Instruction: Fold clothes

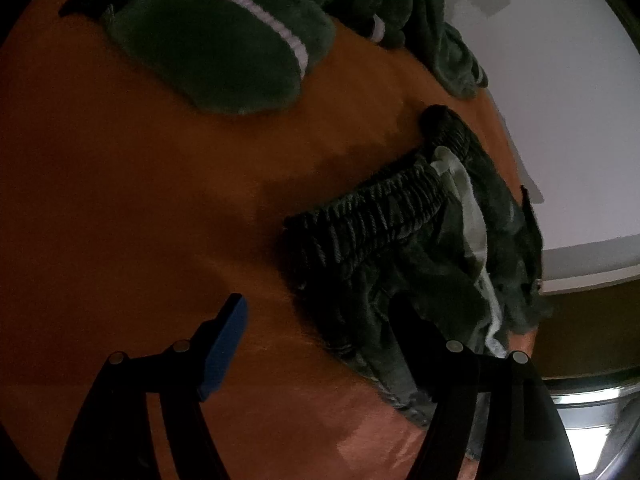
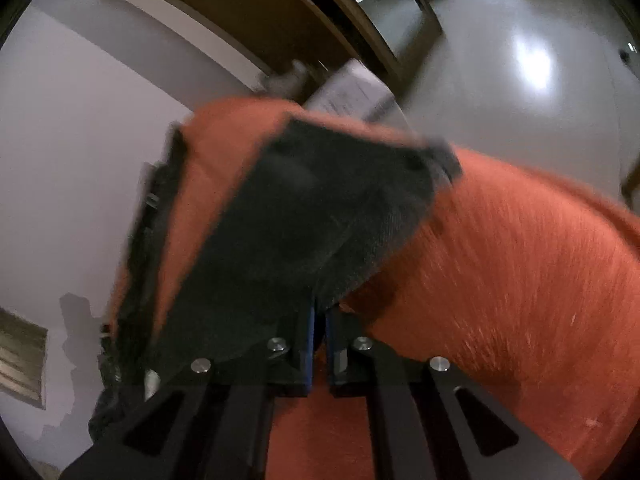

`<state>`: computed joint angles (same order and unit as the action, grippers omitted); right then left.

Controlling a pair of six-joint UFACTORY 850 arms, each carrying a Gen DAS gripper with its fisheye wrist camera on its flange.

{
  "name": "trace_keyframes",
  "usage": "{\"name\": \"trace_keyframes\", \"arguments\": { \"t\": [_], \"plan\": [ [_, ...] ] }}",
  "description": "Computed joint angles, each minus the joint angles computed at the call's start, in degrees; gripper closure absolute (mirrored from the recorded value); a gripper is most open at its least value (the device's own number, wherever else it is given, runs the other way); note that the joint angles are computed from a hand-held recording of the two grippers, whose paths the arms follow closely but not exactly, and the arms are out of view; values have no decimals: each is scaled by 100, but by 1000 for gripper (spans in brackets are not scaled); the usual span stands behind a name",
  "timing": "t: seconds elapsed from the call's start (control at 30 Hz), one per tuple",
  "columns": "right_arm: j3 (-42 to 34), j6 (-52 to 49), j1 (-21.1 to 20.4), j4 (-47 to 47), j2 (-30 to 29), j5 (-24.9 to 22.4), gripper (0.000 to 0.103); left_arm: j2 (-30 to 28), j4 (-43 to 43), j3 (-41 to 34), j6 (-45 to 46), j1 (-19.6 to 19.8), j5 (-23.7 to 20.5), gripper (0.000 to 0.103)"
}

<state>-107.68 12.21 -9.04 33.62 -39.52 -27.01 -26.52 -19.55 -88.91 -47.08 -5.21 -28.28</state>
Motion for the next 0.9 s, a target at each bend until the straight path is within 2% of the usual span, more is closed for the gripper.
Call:
{"name": "trace_keyframes", "arguments": {
  "t": [0.07,0.13,0.27,0.4,0.47,0.5,0.53,0.6,0.67,0.8,0.87,0.9],
  "plan": [
    [-80,-105,126,-389,158,276,100,-50,-720,23,533,66,121,29],
    [-379,6,236,-1077,121,177,100,-166,-1095,-59,820,95,145,29],
    [-696,296,161,-1234,-151,-315,100,-539,-717,-517,569,20,-47,29],
    [-444,294,52,-780,-198,-337,100,-811,146,-991,-98,-63,-231,29],
    [-381,288,41,-723,-209,-342,100,-832,1017,-1067,-988,-150,-215,44],
    [-414,284,26,-641,-237,-392,100,-844,1412,-1104,-1380,-188,-233,63],
    [-451,266,7,-544,-263,-435,100,-850,1629,-1123,-1532,-220,-243,72],
    [-631,293,-16,-466,-362,-526,100,-721,1858,-1006,-1646,-286,-56,83],
    [-755,316,-22,-418,-382,-587,100,-589,2128,-942,-1750,-352,79,85],
    [-860,151,-44,-110,-250,-651,100,-5,1516,-449,-1457,-326,562,87],
    [-820,-72,-51,102,-62,-617,100,229,1392,-320,-1302,-404,588,87],
    [-752,-146,-41,46,92,-539,100,371,1678,-240,-1507,-506,547,87]
  ]
}}
